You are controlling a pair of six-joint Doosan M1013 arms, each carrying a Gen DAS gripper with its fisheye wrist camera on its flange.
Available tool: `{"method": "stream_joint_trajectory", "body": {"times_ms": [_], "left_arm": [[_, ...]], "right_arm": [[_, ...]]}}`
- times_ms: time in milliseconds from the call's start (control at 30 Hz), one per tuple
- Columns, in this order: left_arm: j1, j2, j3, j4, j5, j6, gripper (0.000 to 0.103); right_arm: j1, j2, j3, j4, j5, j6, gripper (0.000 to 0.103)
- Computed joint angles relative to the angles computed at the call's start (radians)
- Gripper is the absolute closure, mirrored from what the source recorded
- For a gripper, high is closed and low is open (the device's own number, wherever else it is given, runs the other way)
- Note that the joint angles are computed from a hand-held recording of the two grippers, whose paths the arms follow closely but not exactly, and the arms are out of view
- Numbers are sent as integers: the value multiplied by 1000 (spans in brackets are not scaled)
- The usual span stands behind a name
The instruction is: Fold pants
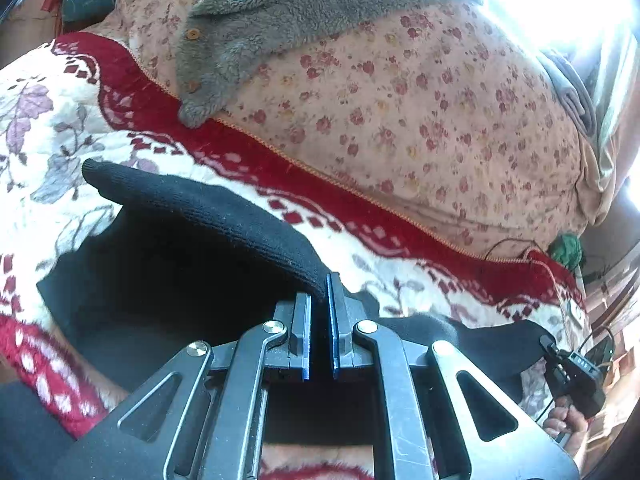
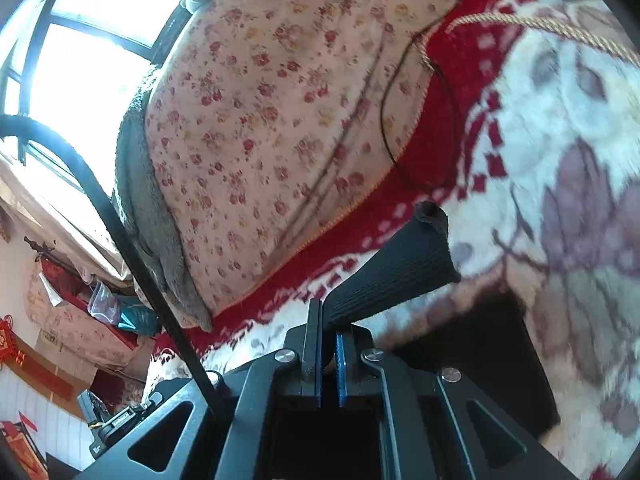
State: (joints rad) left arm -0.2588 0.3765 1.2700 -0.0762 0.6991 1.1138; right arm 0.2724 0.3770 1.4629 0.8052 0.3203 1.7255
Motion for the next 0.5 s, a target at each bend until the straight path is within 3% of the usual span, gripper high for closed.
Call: {"method": "stream_joint_trajectory", "body": {"times_ms": [233,400,500], "left_arm": [[-14,-49,116,43,-15,-19,97],[-10,-52,153,19,12,-24,97],[-10,-52,163,16,14,-34,97]], "right_arm": [[11,-25,88,64,-4,-15,98],[11,-37,149,210,-32,-90,98],[14,-39,155,194,-39,-69,98]]}}
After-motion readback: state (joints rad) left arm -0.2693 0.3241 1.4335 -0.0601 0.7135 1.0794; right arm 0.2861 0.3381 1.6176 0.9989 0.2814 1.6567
